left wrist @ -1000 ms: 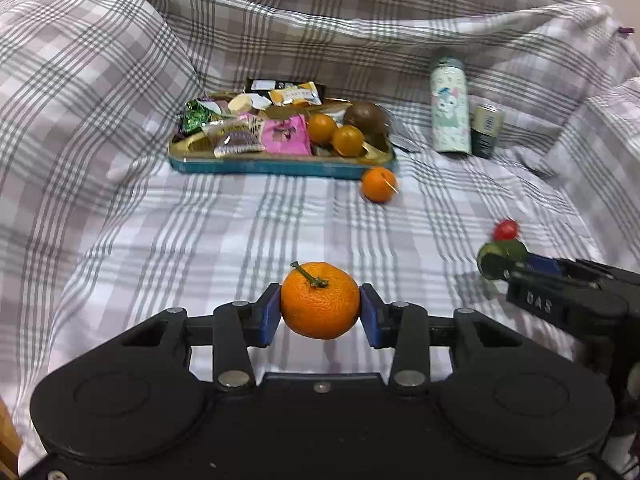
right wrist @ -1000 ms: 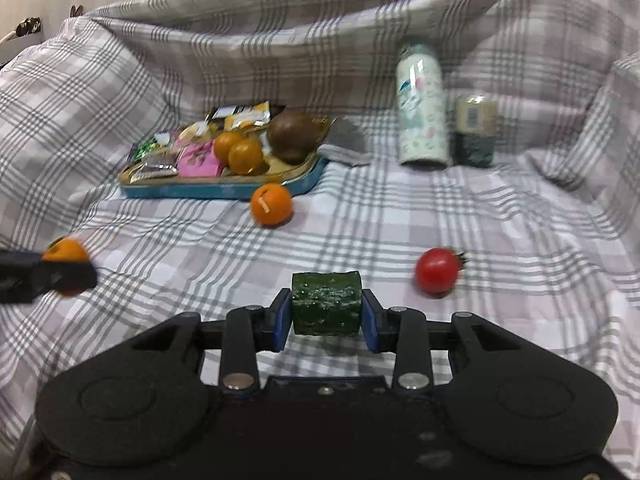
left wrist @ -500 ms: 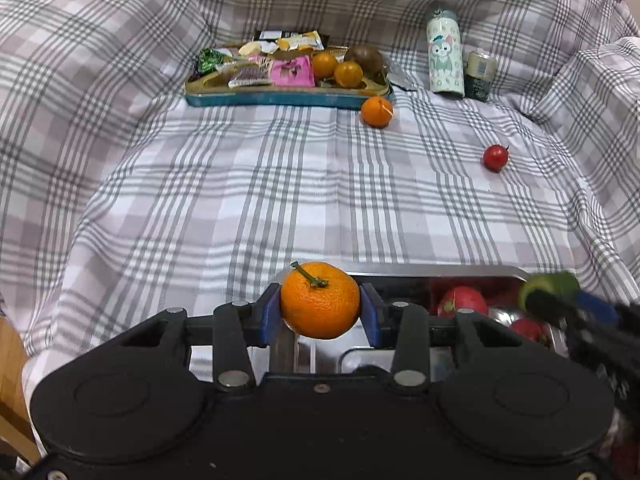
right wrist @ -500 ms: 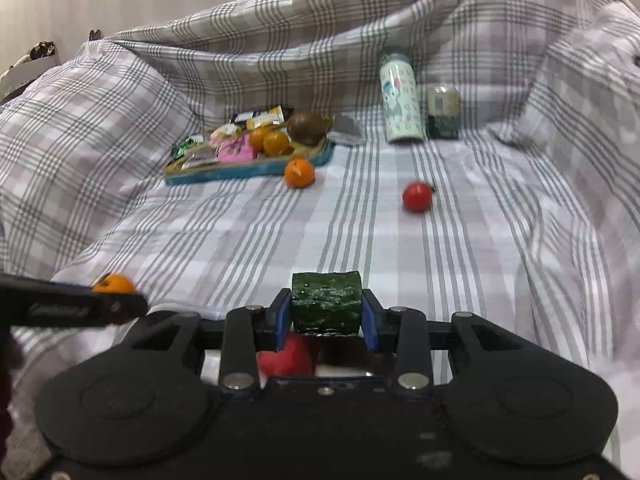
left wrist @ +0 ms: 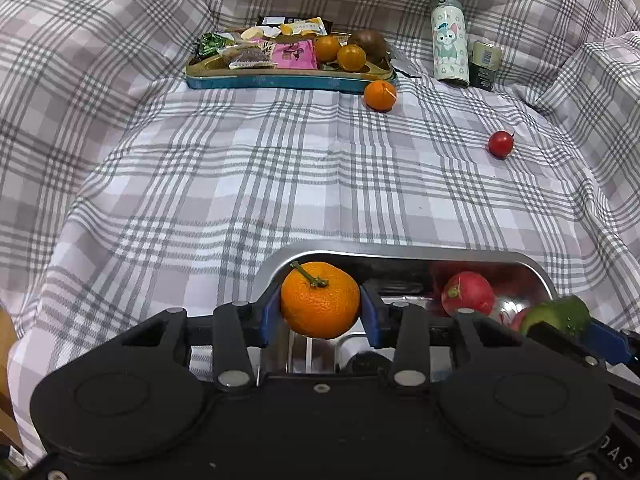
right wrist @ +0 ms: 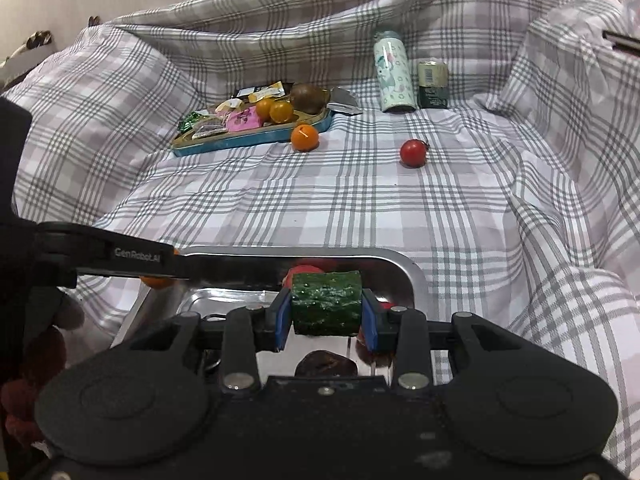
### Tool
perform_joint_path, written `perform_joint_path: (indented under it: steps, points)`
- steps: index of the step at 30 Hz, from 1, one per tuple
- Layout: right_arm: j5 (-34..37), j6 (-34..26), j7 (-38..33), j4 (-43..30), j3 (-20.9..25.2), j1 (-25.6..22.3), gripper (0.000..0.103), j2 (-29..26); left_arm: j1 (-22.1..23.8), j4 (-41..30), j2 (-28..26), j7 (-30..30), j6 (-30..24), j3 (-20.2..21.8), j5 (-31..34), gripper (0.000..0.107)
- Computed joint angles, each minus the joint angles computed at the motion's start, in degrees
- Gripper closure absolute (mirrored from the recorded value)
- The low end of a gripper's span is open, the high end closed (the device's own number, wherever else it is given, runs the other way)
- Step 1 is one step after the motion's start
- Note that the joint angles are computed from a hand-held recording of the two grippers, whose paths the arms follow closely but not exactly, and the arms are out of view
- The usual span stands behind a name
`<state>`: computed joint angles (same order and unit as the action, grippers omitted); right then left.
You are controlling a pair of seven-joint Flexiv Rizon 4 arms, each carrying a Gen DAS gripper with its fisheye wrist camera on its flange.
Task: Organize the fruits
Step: 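Carry the orange and cucumber slice over the steel tray with both tools, then release the orange with left tool while right releases the cucumber slice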
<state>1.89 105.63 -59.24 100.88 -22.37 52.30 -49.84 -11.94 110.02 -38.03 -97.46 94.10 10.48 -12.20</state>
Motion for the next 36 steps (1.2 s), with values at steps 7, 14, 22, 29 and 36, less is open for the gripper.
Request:
perform_joint_path:
  steps: [7,14,22,29,36]
  points:
    - [-0.76,0.04,-1.55,-1.13,-0.14,0.19,0.066,-0.8,0.41,0.37,-0.1,0.58,0.21,-0.67,-0.23,0.057]
    - [-1.33,-1.0,-1.66,-2.37,-0.01,0.11,0.066,-1.62,5.61,1.75,0.49,1.28,0.94,-6.62,-0.64,0.057]
    - [-3.22,-2.76,0.14,-3.34,1.16,-1.33,0.066,-1.85,3.8,2.26,0.31,1.82,3.51,-5.02,-1.32,0.057]
    - [-4.58,-1.92,0.72,-3.16,2.34,-2.34,0.064,-1.68,3.49,2.76,0.62,2.2,3.02,-4.92,-1.81,0.057]
    - [-3.49,-0.84,-0.53,-2.18,1.12,-1.0,0.064,-1.56,3.56,3.92,1.23,1.93,3.72,-5.43,-2.03,0.057]
